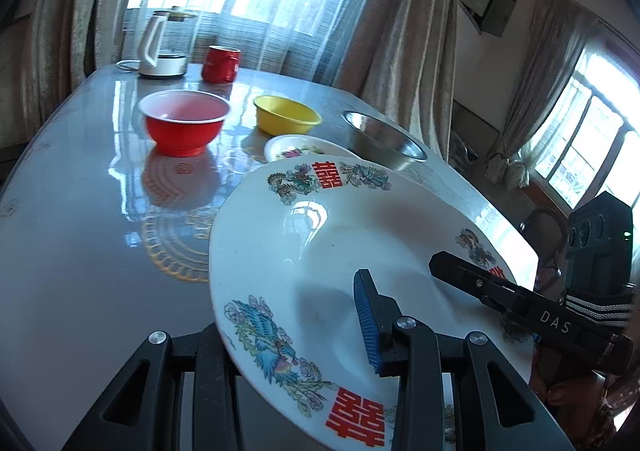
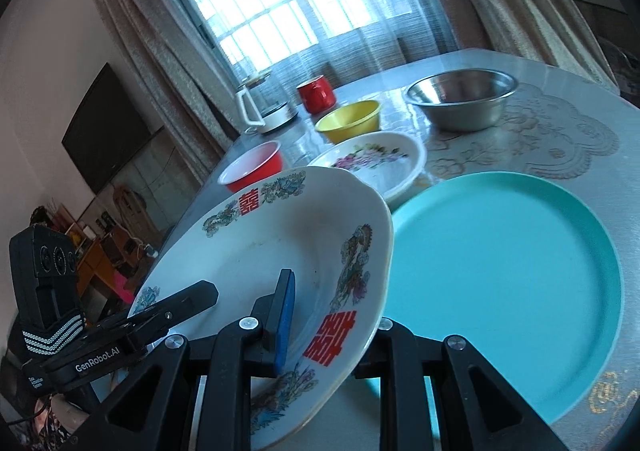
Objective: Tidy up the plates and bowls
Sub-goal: 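Carry the white bowl-plate over the turquoise plate with the right tool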
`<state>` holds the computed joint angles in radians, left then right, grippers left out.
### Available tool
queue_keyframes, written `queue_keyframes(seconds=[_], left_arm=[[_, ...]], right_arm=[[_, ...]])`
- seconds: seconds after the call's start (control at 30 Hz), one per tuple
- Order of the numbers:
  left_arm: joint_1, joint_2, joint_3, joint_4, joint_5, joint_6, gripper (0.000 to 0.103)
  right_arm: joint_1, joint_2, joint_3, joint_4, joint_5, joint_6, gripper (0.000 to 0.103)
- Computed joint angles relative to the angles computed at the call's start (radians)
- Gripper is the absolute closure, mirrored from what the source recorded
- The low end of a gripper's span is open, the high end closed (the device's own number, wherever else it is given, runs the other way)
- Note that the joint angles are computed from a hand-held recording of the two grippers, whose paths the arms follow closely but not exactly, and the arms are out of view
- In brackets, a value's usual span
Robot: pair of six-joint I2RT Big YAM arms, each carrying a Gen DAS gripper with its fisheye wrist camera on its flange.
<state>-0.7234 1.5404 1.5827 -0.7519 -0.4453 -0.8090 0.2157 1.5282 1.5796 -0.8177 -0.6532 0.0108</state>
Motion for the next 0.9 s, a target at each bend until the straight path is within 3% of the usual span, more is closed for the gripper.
queue_keyframes(seconds=[0.53,0.9], left_arm=[[-0.023,0.194,0.287,-0.110,0.048,0.096,0.066],[-0.028,0.274,0.407,-0.161,0.082,0.112,0.066]], right_arm=[[-0.113,-0.017,-0.020,0.039,0.007,0.052,0.082],[-0.164,-0.013,-0.019,0.041,0.012,0.066,0.082]])
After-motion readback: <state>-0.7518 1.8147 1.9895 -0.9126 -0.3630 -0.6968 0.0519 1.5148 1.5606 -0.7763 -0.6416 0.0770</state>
